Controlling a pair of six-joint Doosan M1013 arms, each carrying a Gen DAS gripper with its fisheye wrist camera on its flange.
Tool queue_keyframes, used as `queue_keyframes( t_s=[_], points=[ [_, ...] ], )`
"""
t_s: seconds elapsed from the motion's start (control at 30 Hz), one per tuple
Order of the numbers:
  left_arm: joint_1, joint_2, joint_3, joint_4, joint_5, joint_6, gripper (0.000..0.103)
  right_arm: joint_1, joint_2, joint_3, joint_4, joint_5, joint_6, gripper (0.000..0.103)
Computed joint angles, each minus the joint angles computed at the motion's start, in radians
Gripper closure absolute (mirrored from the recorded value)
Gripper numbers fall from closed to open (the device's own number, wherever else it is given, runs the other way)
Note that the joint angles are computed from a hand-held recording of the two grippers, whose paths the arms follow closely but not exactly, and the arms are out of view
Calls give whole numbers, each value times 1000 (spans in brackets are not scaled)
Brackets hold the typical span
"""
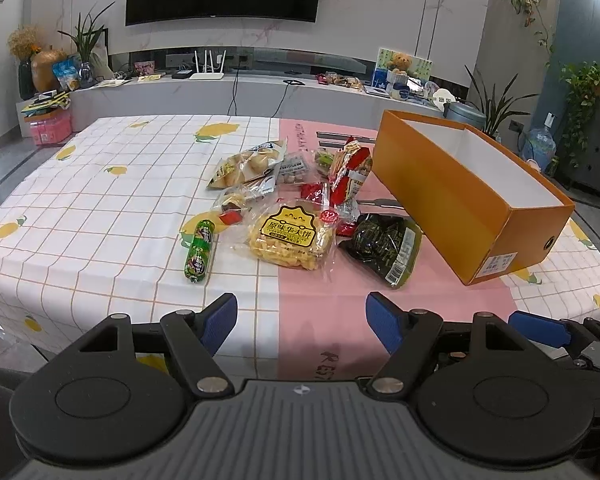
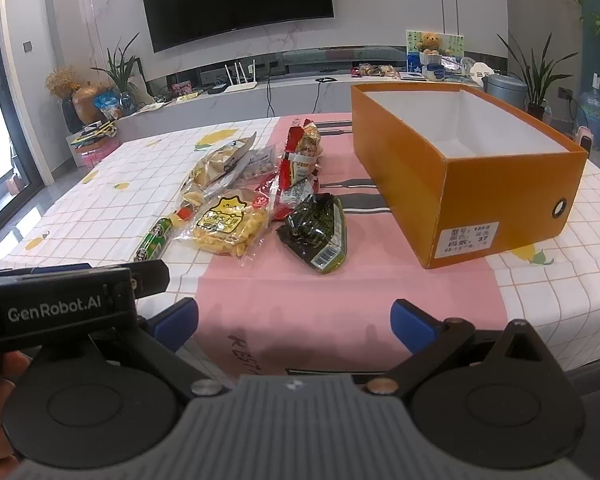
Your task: Organize snacks
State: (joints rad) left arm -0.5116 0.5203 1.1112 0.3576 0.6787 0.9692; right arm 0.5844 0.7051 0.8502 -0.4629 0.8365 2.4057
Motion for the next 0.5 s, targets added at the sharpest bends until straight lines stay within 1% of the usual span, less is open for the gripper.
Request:
queue_keyframes(
  t_s=[0.5],
  points=[
    [0, 3, -4, -8, 11, 6, 17, -1, 1, -2, 10, 8, -8, 3]
  ],
)
